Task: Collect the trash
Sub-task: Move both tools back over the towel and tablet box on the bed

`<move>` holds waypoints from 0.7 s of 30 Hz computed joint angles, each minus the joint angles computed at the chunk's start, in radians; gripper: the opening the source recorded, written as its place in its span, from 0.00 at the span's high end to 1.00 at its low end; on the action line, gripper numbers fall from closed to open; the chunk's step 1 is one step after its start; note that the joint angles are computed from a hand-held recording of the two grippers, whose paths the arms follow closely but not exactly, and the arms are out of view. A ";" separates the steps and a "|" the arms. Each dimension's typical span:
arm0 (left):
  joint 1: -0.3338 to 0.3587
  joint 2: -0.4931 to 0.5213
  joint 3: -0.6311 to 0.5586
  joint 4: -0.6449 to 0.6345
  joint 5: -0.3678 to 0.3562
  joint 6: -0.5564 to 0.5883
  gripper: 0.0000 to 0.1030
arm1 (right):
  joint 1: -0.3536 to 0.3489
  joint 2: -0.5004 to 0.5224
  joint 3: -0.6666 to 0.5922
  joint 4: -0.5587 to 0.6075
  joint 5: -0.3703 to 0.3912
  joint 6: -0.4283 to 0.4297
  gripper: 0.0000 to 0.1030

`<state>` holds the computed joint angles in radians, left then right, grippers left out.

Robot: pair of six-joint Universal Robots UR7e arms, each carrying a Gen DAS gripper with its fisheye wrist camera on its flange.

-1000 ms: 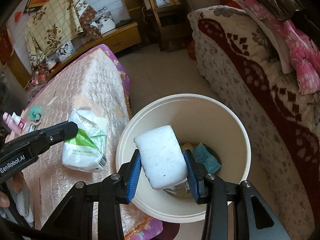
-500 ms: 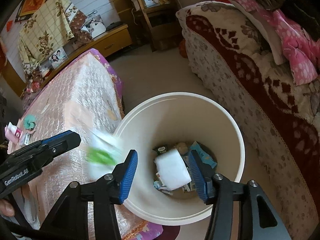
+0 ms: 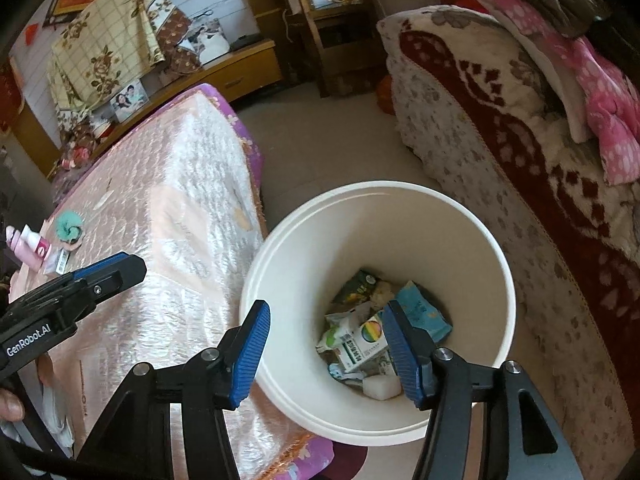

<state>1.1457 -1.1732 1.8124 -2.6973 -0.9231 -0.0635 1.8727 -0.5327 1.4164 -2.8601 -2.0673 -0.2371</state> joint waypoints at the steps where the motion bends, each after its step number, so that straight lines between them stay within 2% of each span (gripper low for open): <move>1: 0.003 -0.008 0.004 0.000 0.003 -0.002 0.67 | 0.004 0.003 -0.003 0.002 0.001 -0.001 0.45; 9: 0.050 -0.086 0.016 0.001 0.056 0.010 0.67 | 0.052 0.036 -0.042 0.041 0.019 -0.021 0.45; 21: 0.219 -0.151 -0.089 -0.033 0.077 0.092 0.67 | 0.131 0.133 -0.166 0.147 0.074 -0.061 0.43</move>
